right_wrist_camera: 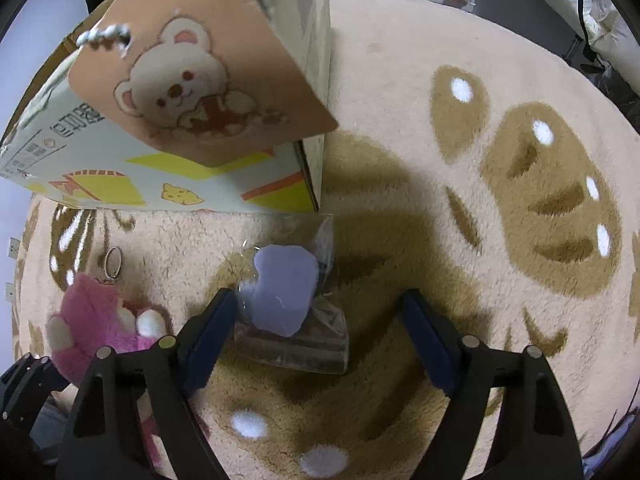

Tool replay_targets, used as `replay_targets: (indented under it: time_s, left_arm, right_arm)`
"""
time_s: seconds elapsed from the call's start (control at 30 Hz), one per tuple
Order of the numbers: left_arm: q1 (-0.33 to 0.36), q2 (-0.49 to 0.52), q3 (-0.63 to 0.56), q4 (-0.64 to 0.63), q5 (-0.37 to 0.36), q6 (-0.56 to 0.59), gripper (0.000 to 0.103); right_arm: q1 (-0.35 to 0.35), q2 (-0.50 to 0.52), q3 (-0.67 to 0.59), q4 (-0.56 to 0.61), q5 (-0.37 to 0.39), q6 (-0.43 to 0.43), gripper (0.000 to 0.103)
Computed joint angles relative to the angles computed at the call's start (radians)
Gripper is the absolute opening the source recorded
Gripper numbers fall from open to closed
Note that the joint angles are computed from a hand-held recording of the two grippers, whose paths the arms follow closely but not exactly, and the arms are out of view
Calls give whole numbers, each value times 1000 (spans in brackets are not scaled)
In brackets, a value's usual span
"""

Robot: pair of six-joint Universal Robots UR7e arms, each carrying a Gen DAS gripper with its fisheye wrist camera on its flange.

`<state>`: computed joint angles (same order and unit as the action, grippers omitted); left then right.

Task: Organize soft objects
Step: 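Grasp the pink bear plush with the left tool while the right tool grasps the clear bag, then lift the pink bear plush and clear bag over the box with both tools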

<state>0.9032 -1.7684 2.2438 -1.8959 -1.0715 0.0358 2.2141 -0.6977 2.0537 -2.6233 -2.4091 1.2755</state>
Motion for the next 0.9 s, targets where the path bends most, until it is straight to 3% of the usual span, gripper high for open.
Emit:
replay_targets:
  time_s: [0.17, 0.23, 0.27, 0.47, 0.9]
  left_arm:
    - [-16, -12, 5, 3, 19, -11, 46]
    - [-25, -28, 16, 8, 23, -17, 46]
    - [-29, -31, 17, 7, 28, -16, 46]
    - [-55, -51, 29, -5, 73, -7, 46]
    - [-43, -54, 18, -96, 146, 26, 45]
  right_arm:
    - [9, 23, -41, 66, -19, -6, 72]
    - [18, 29, -65, 128, -25, 23, 56]
    - [27, 36, -88, 166, -25, 44, 56]
    - [34, 47, -95, 152, -25, 47, 55]
    - [85, -1, -28, -13, -5, 2, 55]
